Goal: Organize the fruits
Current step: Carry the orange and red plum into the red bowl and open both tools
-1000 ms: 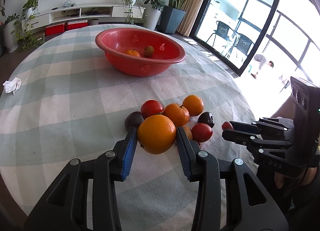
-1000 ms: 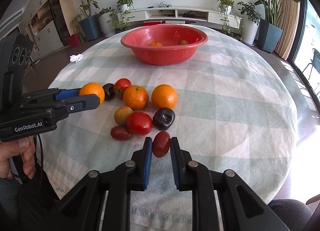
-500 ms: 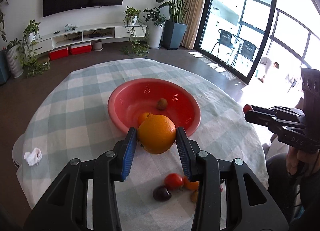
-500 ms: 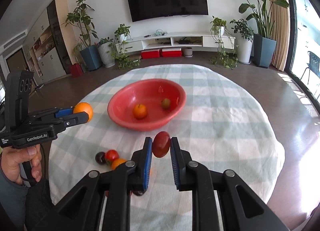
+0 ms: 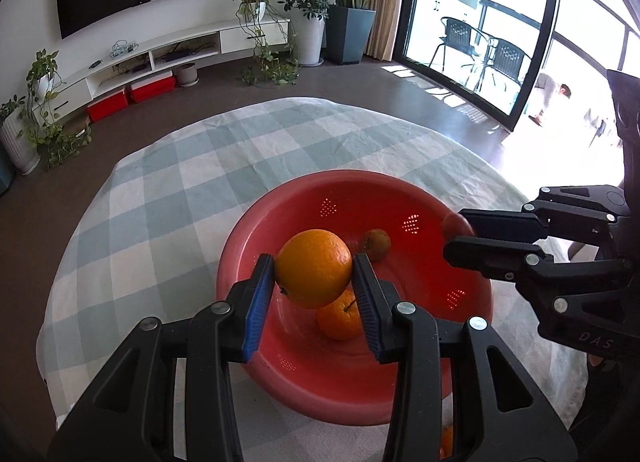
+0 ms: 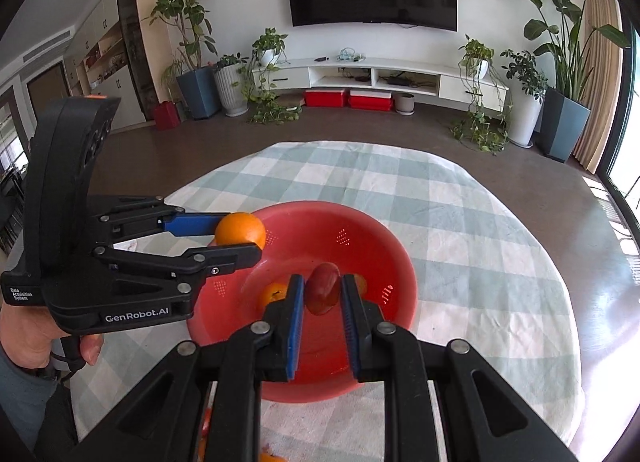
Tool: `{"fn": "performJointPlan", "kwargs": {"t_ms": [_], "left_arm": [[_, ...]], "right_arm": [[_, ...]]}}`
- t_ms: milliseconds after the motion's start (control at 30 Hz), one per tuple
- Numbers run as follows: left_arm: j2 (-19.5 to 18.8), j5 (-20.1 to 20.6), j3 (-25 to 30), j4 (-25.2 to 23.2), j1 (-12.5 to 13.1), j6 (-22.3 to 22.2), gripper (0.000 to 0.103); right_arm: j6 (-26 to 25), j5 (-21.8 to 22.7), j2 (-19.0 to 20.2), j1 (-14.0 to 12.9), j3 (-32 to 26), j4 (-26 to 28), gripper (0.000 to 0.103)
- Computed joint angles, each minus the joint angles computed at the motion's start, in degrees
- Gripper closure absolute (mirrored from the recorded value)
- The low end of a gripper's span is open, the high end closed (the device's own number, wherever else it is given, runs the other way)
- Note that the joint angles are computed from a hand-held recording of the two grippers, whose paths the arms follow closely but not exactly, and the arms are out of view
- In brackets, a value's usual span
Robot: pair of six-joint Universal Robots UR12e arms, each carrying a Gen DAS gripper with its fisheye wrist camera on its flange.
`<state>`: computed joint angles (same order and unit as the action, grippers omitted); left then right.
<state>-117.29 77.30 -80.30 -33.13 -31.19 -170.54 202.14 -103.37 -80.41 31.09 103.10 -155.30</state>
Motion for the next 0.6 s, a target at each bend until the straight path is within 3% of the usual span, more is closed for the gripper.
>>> {"fn": "performJointPlan", "kwargs": {"t_ms": [300,600], "left_arm": [[-2.30,1.29,0.84,-2.42,-0.64,2.63,0.065],[-2.30,1.09,0.31,-1.44,-0.51,1.90,0.065]], "right_arm": [[-0.31,1.76,2.15,-0.60,-0.05,2.29,0.083],[-1.28,2.37,3.11,-0.85,-0.25,3.26,0.083]]}}
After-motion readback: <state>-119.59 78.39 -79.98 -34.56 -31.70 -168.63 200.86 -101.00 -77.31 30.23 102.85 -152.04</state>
